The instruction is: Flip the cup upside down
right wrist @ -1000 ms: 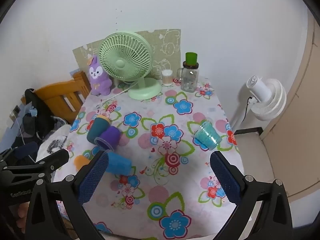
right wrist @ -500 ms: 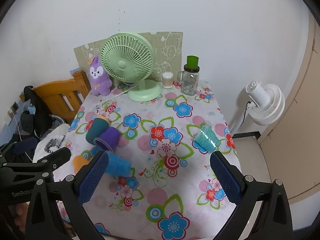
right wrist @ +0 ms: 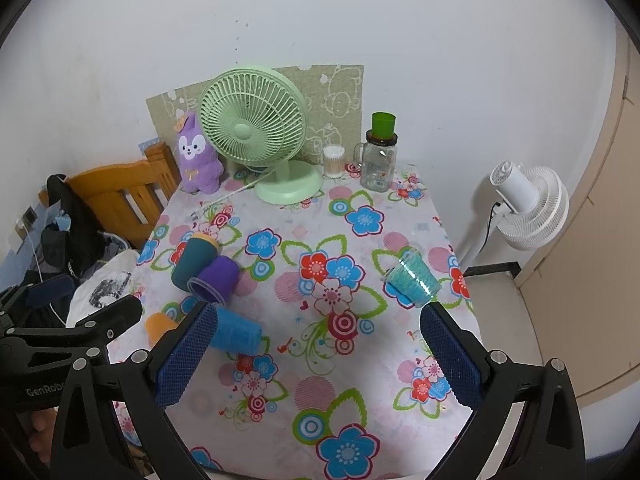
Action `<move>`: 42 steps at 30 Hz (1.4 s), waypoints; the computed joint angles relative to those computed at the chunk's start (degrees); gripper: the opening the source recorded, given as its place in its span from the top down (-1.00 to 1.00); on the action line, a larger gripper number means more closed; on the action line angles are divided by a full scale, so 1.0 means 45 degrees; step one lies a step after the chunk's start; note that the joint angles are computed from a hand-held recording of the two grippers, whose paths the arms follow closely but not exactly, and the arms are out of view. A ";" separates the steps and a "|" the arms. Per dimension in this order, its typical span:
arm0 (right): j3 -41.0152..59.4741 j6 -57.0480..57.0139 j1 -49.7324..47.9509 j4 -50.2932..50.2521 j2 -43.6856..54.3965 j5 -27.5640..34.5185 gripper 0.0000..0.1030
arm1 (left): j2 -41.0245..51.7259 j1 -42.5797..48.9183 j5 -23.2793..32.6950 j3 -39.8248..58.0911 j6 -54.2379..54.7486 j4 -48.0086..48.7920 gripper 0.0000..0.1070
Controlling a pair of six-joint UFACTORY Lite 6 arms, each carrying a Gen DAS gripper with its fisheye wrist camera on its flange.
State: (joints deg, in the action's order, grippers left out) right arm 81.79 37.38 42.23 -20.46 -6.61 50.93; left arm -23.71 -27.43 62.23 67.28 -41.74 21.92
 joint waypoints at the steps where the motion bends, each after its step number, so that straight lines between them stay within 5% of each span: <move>1: -0.0026 -0.0005 -0.0007 -0.0002 -0.0046 -0.0010 -0.99 | 0.0067 -0.0049 0.0040 0.0086 -0.0047 0.0028 -0.92; 42: 0.0231 -0.0392 -0.0331 0.0494 0.0272 0.0110 -0.99 | 0.0309 -0.0216 0.0378 0.0327 -0.0007 0.0283 -0.92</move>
